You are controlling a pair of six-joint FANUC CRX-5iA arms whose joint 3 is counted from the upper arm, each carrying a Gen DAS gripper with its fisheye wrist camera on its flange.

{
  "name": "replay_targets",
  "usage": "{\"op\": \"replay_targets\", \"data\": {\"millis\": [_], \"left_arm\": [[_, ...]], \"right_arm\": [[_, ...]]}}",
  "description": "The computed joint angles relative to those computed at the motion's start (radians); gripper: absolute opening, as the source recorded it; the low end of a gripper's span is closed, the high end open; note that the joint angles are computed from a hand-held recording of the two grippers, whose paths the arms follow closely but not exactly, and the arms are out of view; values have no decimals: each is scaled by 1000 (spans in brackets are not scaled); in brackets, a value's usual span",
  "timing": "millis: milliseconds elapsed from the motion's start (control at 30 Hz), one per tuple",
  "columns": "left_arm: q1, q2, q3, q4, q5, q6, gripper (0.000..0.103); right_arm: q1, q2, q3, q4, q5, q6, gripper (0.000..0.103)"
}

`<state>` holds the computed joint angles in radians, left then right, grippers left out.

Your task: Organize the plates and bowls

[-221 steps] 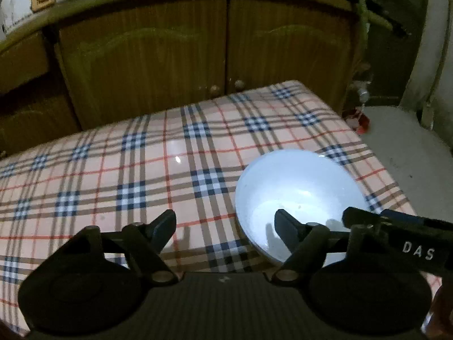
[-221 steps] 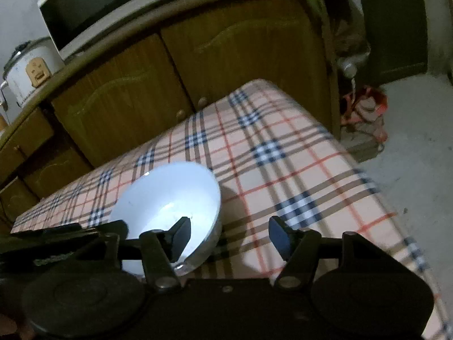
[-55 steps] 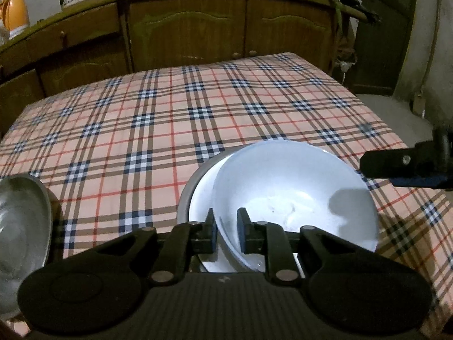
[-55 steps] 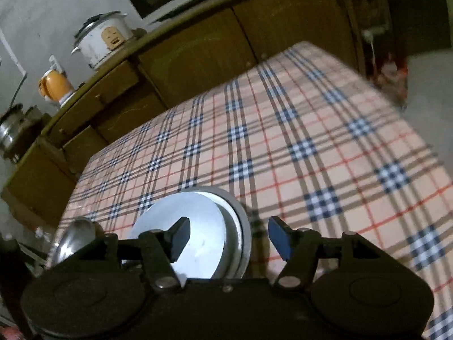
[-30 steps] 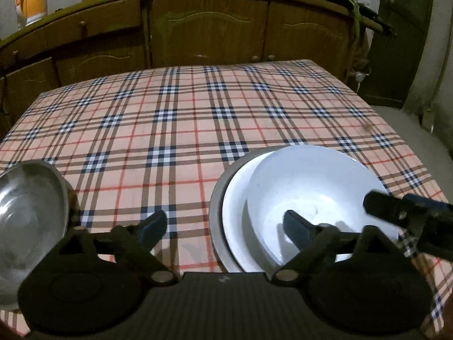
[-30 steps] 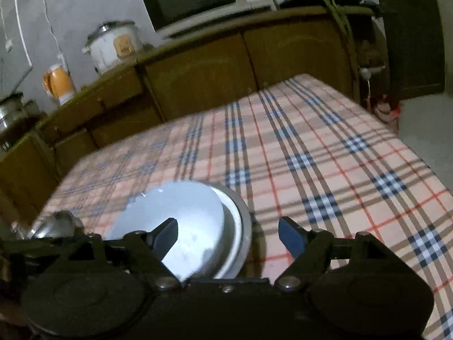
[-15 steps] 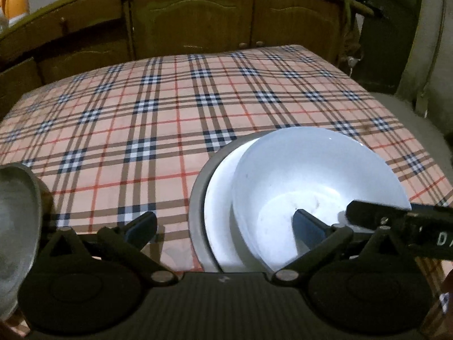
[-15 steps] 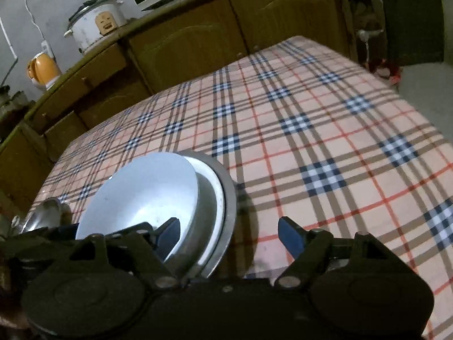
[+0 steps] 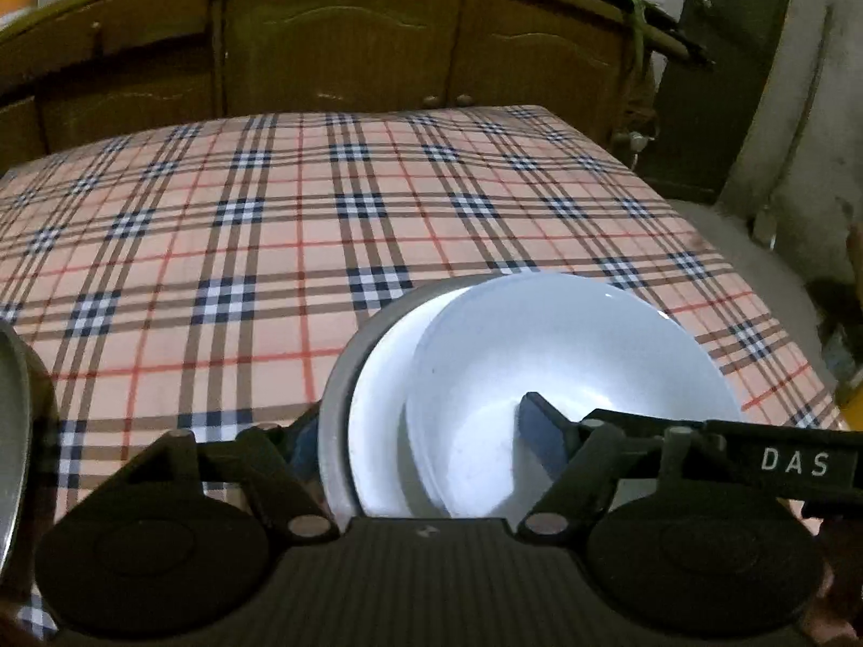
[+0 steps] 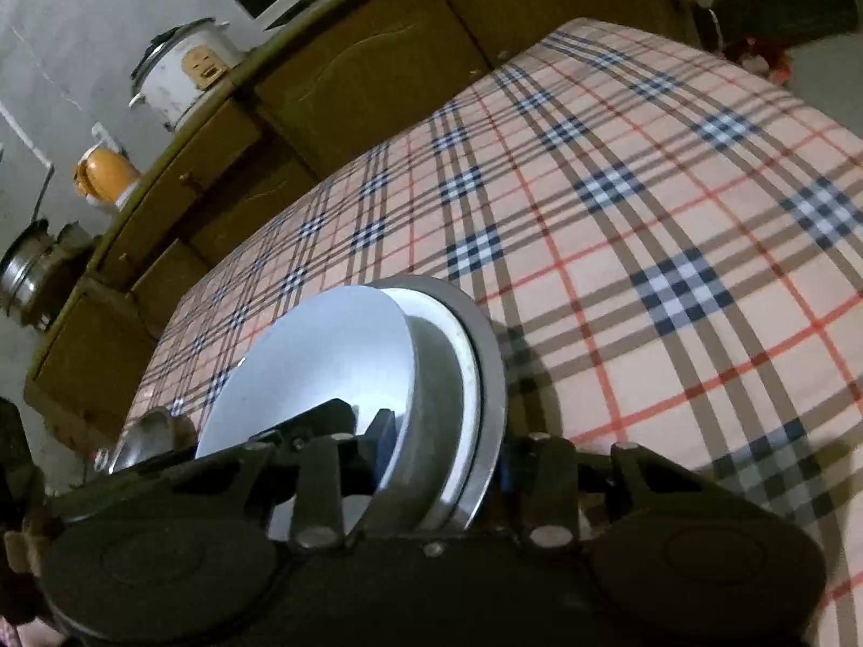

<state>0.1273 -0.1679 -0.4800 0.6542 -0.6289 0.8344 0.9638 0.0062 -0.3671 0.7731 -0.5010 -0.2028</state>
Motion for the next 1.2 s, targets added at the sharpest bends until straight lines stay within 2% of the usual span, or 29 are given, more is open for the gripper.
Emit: {"op": "replay_targets", "data": {"millis": [133,400,833,1200], "left_arm": [[10,-3,5,-14,-26,48,75],[16,-47,6,-18,-33,54,74],[37,-178,3,-13,-46,58,74],[96,-299,-34,19,-59,32,74]], "right_arm": [[15,3,17,0,-39,11,46],[31,-35,-1,64,-60,-37,46],[85,-105,1,216,-119,-113,46],[156,-131,26,302,-164,-130,46]]}}
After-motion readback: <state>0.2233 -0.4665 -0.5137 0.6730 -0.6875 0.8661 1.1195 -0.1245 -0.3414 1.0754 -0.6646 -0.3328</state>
